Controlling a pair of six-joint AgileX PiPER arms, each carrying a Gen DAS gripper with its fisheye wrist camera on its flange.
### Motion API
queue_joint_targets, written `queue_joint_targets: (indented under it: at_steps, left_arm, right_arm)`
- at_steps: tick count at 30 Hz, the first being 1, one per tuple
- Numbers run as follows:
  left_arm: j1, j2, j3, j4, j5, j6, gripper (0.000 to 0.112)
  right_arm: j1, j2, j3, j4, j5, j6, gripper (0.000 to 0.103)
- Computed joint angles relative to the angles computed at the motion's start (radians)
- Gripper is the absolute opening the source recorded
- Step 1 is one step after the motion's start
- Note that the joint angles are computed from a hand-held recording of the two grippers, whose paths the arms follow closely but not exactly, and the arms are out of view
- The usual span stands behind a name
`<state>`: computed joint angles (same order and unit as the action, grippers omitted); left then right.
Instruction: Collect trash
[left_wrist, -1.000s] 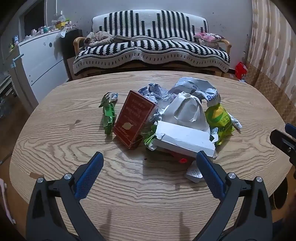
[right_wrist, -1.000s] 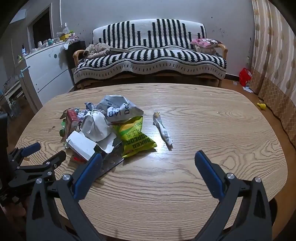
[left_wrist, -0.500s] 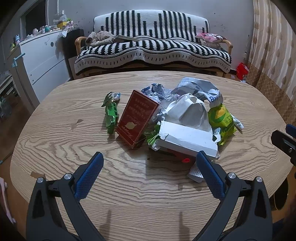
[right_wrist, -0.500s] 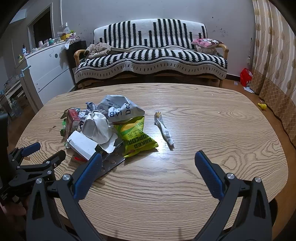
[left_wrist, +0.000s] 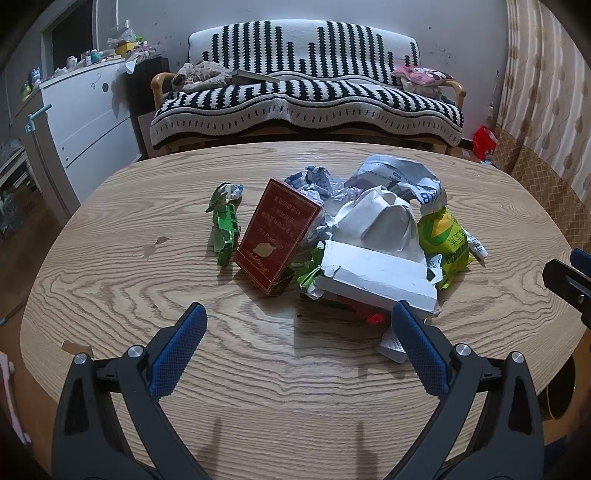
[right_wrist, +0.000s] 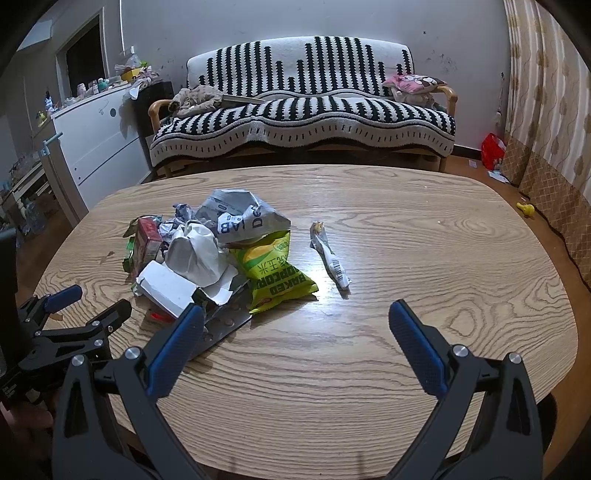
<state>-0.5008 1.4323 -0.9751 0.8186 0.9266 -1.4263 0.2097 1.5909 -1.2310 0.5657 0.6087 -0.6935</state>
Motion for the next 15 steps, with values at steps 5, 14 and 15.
queue_joint_targets:
  at_steps: [5, 14, 15]
  left_arm:
    - [0.0, -0.003, 0.003, -0.001, -0.001, -0.001, 0.098]
    - [0.002, -0.01, 0.012, -0.001, -0.004, 0.0, 0.098]
    - [0.002, -0.007, 0.009, -0.001, -0.003, -0.001, 0.098]
  right_arm:
    - [-0.004, -0.001, 0.001, 0.01, 0.006, -0.008, 0.097]
    - [-0.005, -0.002, 0.002, 0.012, 0.007, -0.009, 0.097]
    - [-0.005, -0.003, 0.002, 0.013, 0.008, -0.009, 0.097]
